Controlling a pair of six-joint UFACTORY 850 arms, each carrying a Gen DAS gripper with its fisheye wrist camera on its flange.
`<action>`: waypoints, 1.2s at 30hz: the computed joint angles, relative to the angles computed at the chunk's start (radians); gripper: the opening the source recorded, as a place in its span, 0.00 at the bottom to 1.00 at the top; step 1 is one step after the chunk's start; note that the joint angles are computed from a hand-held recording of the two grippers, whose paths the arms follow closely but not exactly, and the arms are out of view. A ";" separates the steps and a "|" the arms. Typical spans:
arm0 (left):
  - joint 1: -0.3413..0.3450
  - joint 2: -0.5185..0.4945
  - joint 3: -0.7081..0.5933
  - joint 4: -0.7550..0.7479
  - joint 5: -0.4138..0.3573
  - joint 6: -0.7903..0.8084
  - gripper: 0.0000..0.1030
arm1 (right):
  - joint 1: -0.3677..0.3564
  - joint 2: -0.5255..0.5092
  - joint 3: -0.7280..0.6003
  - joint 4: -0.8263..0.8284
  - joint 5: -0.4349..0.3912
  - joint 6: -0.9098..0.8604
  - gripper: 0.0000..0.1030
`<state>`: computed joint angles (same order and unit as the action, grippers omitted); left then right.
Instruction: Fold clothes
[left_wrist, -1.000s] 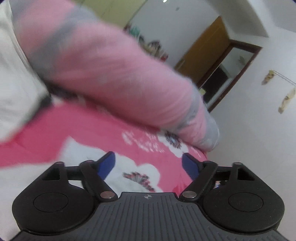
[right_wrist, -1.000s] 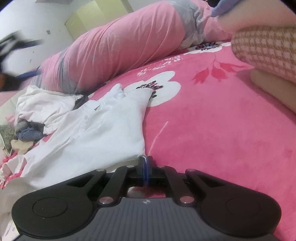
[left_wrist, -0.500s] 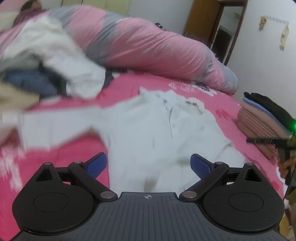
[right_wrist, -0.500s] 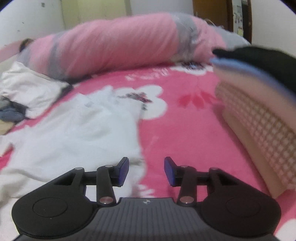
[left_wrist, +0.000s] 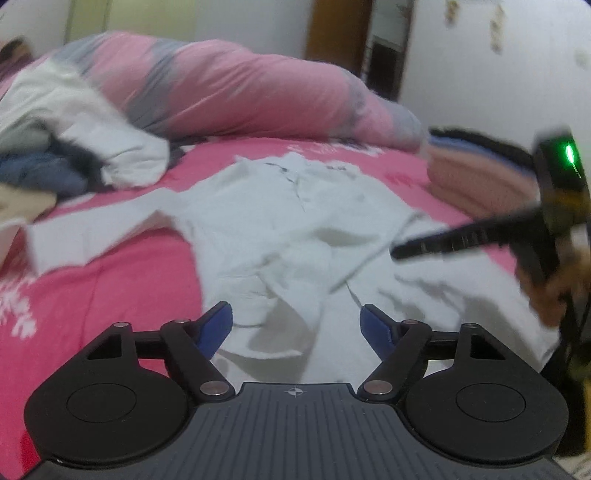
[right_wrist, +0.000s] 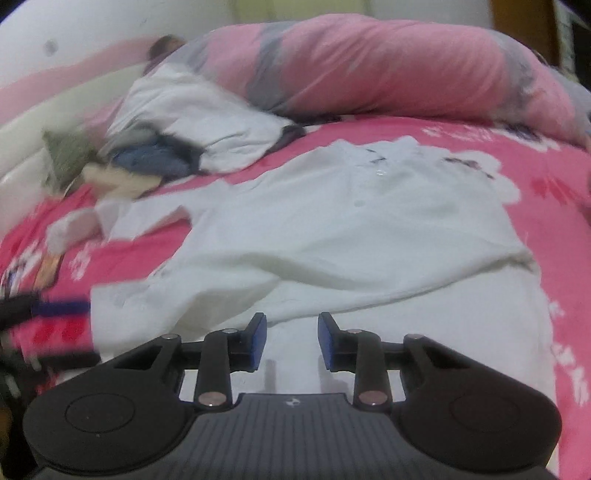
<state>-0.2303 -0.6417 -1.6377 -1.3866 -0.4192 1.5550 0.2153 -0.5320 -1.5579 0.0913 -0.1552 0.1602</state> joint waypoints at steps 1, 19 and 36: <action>-0.007 -0.009 -0.008 0.027 0.012 -0.022 0.61 | -0.003 0.005 0.005 -0.040 0.006 0.060 0.30; 0.141 -0.320 -0.496 0.281 -0.540 -0.749 0.01 | -0.055 0.027 0.065 -0.739 -0.013 0.827 0.30; 0.138 -0.020 -0.074 0.096 -0.246 -0.311 0.59 | -0.048 -0.226 -0.276 -0.401 -0.158 0.243 0.30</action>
<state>-0.0922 -0.6615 -1.7115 -1.2904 -0.6655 1.2443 0.1677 -0.7578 -1.8334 -0.3095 -0.3134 0.4028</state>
